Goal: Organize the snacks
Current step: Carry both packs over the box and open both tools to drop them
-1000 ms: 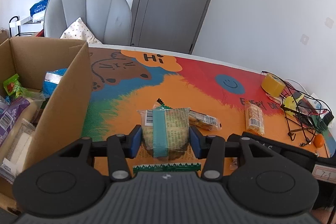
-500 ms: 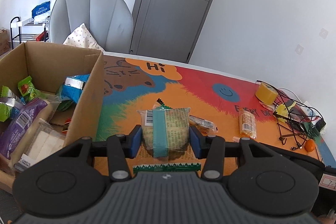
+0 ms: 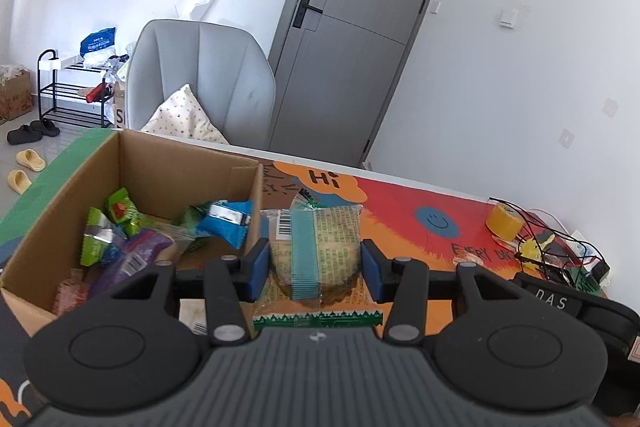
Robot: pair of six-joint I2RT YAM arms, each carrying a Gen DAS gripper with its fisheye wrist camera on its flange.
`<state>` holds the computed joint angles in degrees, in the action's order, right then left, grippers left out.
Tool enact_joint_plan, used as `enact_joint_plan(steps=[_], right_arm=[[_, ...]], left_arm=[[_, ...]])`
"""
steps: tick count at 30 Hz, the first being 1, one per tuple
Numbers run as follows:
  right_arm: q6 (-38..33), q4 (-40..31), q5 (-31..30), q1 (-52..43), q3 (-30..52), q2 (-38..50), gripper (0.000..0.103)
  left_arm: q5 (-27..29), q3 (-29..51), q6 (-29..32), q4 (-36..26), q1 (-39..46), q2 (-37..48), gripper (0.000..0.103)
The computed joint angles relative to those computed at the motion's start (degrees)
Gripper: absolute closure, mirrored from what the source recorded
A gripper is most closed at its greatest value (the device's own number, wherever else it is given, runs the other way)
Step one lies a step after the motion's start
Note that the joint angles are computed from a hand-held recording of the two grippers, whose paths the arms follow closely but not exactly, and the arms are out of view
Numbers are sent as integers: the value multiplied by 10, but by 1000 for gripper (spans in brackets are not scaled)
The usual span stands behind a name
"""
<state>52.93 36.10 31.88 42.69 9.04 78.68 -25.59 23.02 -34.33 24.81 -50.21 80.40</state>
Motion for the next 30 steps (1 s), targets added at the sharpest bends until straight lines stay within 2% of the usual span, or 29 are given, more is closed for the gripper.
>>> enact_joint_plan(steps=[12,17,23,30], right_arm=[[-5,-12,28,81,84,53,71],[-11,-18,27,99,121,82,71],[-21,-29,26,110,157,105,71],[-38,-36,6,109,198,130,71]], left_arm=[[45,-84,29,-57,118,-160,56],[82,-98,40,-58,169,-182,56],[124,-106,52,-20,197,-151,56],[131,-116,49,-60,239,-205,40]])
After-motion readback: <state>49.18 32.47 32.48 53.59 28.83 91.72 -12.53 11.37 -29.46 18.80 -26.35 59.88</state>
